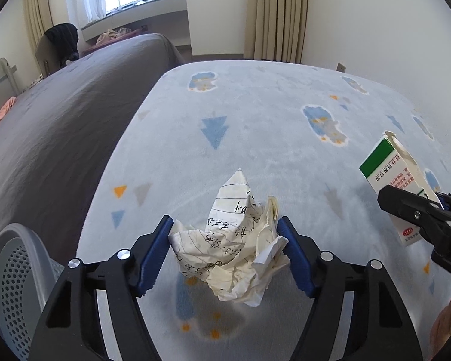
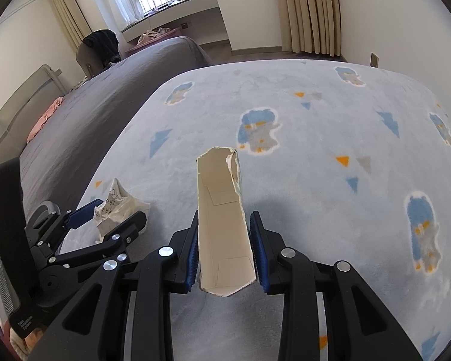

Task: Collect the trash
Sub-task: 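Grasp the crumpled paper with the left tool while the right tool holds the carton, then carry paper and carton over the grey basket and open both tools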

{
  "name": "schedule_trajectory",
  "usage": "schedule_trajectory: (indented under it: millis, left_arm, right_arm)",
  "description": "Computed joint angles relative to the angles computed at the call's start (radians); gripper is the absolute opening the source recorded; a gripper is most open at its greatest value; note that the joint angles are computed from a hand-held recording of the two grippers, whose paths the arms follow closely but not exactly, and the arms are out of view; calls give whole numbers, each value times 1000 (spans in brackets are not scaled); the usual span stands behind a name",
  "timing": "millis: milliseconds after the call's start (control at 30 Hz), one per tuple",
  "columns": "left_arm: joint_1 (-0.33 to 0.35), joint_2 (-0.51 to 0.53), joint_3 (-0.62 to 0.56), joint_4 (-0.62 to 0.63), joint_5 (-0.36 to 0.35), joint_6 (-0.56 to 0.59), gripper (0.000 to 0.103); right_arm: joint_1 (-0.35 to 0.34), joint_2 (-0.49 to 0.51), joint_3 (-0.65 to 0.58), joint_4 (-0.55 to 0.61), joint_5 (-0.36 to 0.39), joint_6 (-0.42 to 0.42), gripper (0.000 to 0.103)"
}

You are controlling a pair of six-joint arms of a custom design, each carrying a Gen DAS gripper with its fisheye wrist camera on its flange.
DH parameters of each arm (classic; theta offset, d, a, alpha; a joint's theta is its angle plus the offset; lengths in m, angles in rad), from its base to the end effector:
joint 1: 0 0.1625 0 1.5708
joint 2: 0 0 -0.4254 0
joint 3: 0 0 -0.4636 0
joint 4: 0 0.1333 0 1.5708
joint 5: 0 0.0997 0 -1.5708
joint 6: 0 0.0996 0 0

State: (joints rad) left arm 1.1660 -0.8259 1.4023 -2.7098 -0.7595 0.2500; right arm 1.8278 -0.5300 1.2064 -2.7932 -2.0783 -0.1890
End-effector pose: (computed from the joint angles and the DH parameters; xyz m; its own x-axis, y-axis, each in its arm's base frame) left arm -0.1254 -0.8144 0.2177 -0.6784 0.1106 -0.7263 0.5170 0.7742 -0.3650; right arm 0.3004 -0.8092 0.0647 -0.8524 -0.1337 0.5055 -0.3842 0.8159 -0.4320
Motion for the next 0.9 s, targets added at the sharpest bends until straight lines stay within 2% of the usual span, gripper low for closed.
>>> schedule_trajectory:
  millis: [233,600,733,900]
  left_arm:
    - [-18,-104,120,-80,6,13,69]
    - [-27,-305,306,-208,50,61,69]
    - [-14,-378,358,-235,59,78,69]
    - [12,-456,404,-244,76,95,69]
  right_arm:
    - [19,-1,16,-22,4,-18,30]
    - [102,23,83,-83,-15,-39,31]
    - [137,45,98,-93,14,-3,30]
    - [189,98,65,-86,42,1,31]
